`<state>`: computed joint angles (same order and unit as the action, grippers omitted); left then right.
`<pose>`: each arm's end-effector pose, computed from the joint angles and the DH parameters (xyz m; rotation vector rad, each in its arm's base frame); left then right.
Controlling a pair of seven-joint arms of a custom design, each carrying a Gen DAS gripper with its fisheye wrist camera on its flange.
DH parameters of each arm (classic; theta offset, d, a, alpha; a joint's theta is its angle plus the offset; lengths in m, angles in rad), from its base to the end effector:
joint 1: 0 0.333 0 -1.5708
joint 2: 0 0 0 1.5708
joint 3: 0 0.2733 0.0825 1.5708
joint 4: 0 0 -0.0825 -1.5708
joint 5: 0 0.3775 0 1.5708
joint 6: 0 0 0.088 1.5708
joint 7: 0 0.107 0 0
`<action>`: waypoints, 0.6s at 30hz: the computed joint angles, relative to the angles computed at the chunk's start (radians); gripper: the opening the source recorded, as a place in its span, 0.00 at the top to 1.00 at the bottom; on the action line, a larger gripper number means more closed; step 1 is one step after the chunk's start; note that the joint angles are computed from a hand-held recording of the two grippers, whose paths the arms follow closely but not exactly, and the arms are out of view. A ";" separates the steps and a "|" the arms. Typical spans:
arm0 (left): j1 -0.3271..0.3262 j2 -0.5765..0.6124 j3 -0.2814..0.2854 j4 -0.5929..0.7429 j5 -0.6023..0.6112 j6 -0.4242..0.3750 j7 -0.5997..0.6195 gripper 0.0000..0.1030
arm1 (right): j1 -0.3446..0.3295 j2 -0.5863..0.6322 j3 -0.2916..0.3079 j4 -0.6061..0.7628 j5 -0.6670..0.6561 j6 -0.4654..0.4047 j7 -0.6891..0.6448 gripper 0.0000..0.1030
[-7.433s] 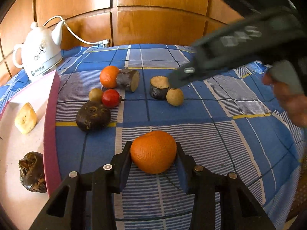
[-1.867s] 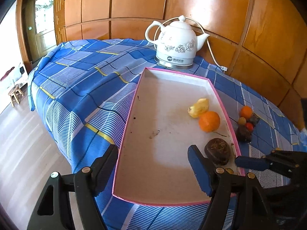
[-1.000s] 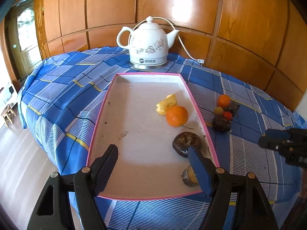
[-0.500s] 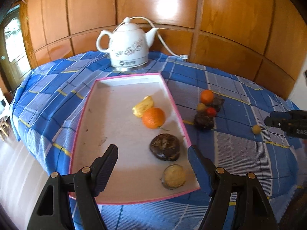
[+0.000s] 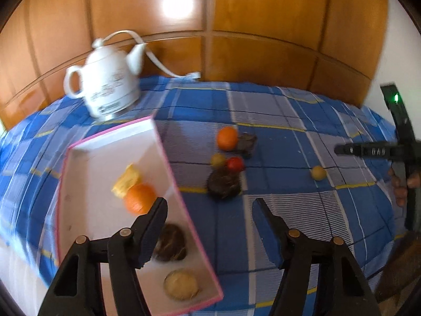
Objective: Organize fruits
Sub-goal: 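Move the left tool to the dark brown round fruit and grasp it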
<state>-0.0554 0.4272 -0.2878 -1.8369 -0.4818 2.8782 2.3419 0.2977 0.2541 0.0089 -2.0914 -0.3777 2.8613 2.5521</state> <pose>0.6360 -0.1814 0.3352 -1.2339 2.4064 -0.8908 0.5685 0.2011 0.3193 -1.5269 2.1583 -0.3556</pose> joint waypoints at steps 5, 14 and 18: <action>-0.094 0.123 0.074 0.177 0.173 -0.114 -0.078 0.34 | -0.015 0.004 0.018 0.002 0.042 0.030 -0.036 0.55; -0.189 0.315 0.152 0.443 0.401 -0.280 -0.181 0.34 | -0.016 0.011 0.024 0.008 0.089 0.061 -0.088 0.55; -0.209 0.362 0.161 0.509 0.463 -0.335 -0.190 0.54 | -0.006 0.008 0.013 0.008 0.075 0.064 -0.081 0.55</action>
<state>-0.2645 0.7887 -0.1270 -1.3282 -0.0183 2.5431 2.1514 0.2920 0.2623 0.0220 -2.0836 -0.3023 2.9248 2.4713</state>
